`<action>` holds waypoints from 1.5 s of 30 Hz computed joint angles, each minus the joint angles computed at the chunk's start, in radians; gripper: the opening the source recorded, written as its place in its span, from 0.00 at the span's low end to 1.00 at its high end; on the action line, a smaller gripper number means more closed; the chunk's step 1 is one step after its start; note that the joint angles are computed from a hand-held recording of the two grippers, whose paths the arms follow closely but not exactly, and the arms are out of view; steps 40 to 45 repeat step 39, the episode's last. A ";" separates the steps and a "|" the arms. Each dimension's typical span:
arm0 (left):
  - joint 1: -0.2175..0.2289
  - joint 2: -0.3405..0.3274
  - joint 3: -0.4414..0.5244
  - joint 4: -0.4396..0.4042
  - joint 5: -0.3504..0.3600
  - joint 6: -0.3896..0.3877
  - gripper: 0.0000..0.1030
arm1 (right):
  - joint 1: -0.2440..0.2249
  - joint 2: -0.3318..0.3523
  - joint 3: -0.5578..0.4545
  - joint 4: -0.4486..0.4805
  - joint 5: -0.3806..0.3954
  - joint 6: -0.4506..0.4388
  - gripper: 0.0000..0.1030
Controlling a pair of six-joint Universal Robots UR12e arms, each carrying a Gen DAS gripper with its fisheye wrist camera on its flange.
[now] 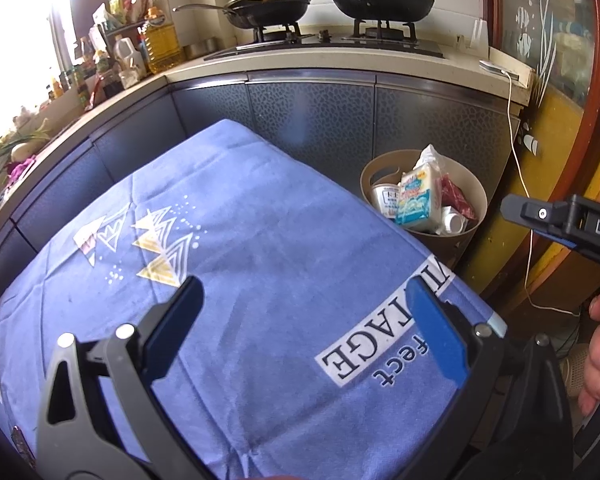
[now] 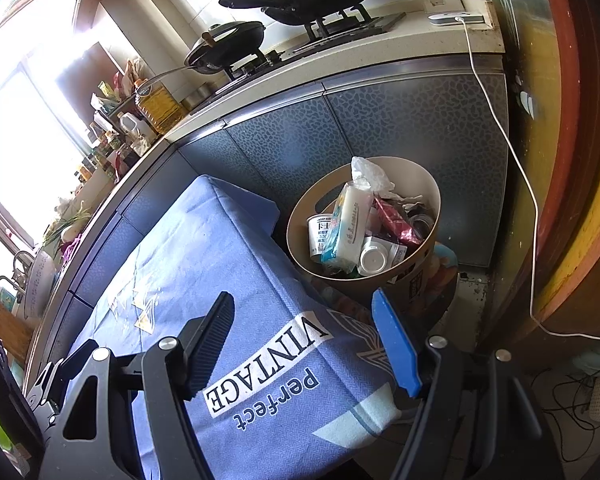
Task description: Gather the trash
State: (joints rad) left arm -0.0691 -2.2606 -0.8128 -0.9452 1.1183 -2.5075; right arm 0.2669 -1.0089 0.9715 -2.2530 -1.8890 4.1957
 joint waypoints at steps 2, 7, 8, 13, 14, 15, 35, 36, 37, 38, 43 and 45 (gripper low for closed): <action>0.000 -0.001 0.001 0.002 0.000 -0.002 0.94 | 0.000 0.000 0.000 0.000 0.000 0.001 0.69; -0.001 -0.003 0.006 -0.005 0.001 0.003 0.94 | 0.001 0.000 -0.001 0.001 -0.001 0.002 0.69; -0.002 -0.004 0.007 -0.006 0.003 0.004 0.94 | 0.001 0.000 -0.001 0.001 -0.001 0.002 0.69; -0.004 -0.002 0.005 -0.008 0.004 0.010 0.94 | 0.000 -0.001 0.002 -0.002 -0.001 0.005 0.69; -0.004 -0.002 0.004 -0.008 0.004 0.011 0.94 | -0.001 -0.001 0.004 -0.003 0.001 0.006 0.69; -0.004 -0.002 0.004 -0.010 0.005 0.012 0.94 | -0.001 -0.001 0.004 -0.002 0.002 0.007 0.69; -0.001 -0.014 0.030 -0.053 -0.002 -0.008 0.94 | -0.001 0.000 0.006 -0.009 0.008 -0.009 0.69; -0.001 -0.016 0.033 -0.056 0.001 -0.011 0.94 | -0.001 0.001 0.004 -0.008 0.010 -0.010 0.69; 0.000 -0.017 0.036 -0.058 0.004 -0.015 0.94 | -0.001 0.002 0.003 -0.007 0.012 -0.010 0.69; 0.000 -0.018 0.037 -0.059 0.006 -0.018 0.94 | -0.001 0.003 0.001 -0.006 0.013 -0.009 0.69; 0.001 -0.020 0.039 -0.063 0.006 -0.020 0.94 | 0.000 0.003 0.001 -0.005 0.015 -0.009 0.69; 0.001 -0.020 0.039 -0.063 0.006 -0.020 0.94 | 0.000 0.003 0.001 -0.005 0.015 -0.009 0.69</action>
